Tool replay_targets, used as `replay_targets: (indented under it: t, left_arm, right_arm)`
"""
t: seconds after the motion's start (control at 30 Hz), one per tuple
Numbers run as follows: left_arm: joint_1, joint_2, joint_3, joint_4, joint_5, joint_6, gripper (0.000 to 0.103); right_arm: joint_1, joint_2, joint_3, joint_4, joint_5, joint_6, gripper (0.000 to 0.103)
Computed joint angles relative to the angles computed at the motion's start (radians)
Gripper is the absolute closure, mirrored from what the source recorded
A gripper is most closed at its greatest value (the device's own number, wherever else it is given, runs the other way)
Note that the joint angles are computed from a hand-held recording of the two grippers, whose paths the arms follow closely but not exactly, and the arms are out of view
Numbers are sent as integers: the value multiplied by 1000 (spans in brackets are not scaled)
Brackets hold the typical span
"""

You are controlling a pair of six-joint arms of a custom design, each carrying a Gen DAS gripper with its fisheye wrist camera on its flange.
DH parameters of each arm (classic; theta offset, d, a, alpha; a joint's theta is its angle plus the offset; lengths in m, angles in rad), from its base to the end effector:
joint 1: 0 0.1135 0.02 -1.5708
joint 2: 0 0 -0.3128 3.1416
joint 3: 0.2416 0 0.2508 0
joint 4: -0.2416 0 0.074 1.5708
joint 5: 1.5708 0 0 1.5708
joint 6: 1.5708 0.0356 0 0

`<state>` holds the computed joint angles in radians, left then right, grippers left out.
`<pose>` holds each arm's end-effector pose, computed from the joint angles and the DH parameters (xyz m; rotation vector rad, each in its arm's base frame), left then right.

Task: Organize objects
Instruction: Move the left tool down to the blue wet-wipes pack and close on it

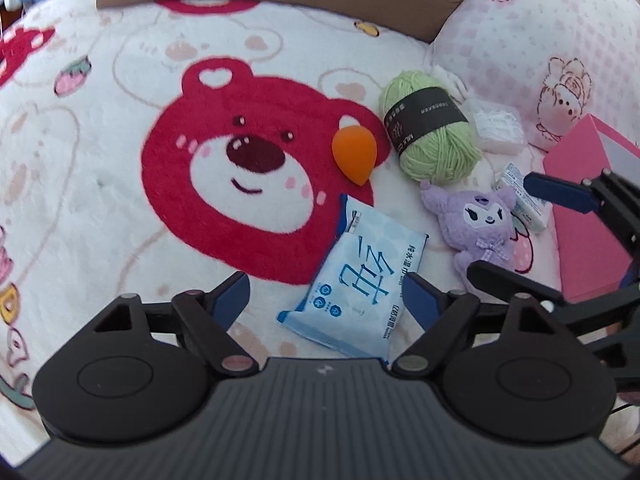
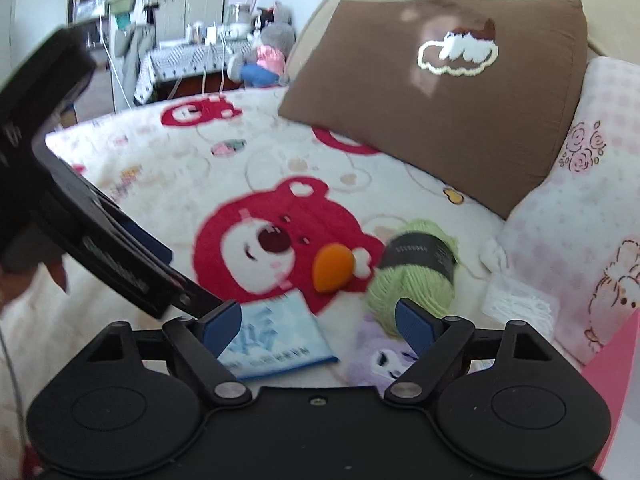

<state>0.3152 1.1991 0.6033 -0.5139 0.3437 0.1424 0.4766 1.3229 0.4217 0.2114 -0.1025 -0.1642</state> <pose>0.1838 0.0473 0.2217 -0.1189 2.6016 -0.3013 0.1990 0.1068 0.1934 -0.7674 2.1382 0.2816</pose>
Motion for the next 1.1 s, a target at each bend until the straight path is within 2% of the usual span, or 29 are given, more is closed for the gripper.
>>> replay_targets:
  t: [0.13,0.17,0.33,0.4,0.47,0.53,0.63,0.83,0.97,1.1]
  left_arm:
    - [-30,31,-12,16,-22,-15,22]
    - [-35,37,-19,23,-26,-23,22]
    - [-48,59,-50,40,-45,-37,22]
    - [-26,67,-58,48,-26,-28,25]
    - [-4,75,-65,63,-9,-29,34]
    - [-6,84,-65,71,-15,-30,37]
    - [1,99,-68,84,-1,-34,49]
    - [69,138,-60,71,77,-29,50]
    - [92,159,-55,34,102,-48,51]
    - [100,160,-56,4,119,-55,51]
  right_arm:
    - [-121,63,29,-52,-233,36,16]
    - [-135,78,40,-67,-258,34,16]
    - [-83,123,64,-58,-178,-50,19]
    - [-92,147,61,-16,-228,-47,26]
    - [-101,191,65,4,-276,5,31]
    - [-67,213,51,49,-220,29,39]
    - [-36,242,56,75,-172,54,47]
    - [-69,330,190,-79,-145,97,48]
    - [-103,394,255,-106,-193,145,48]
    - [-48,435,288,-124,-134,118,48]
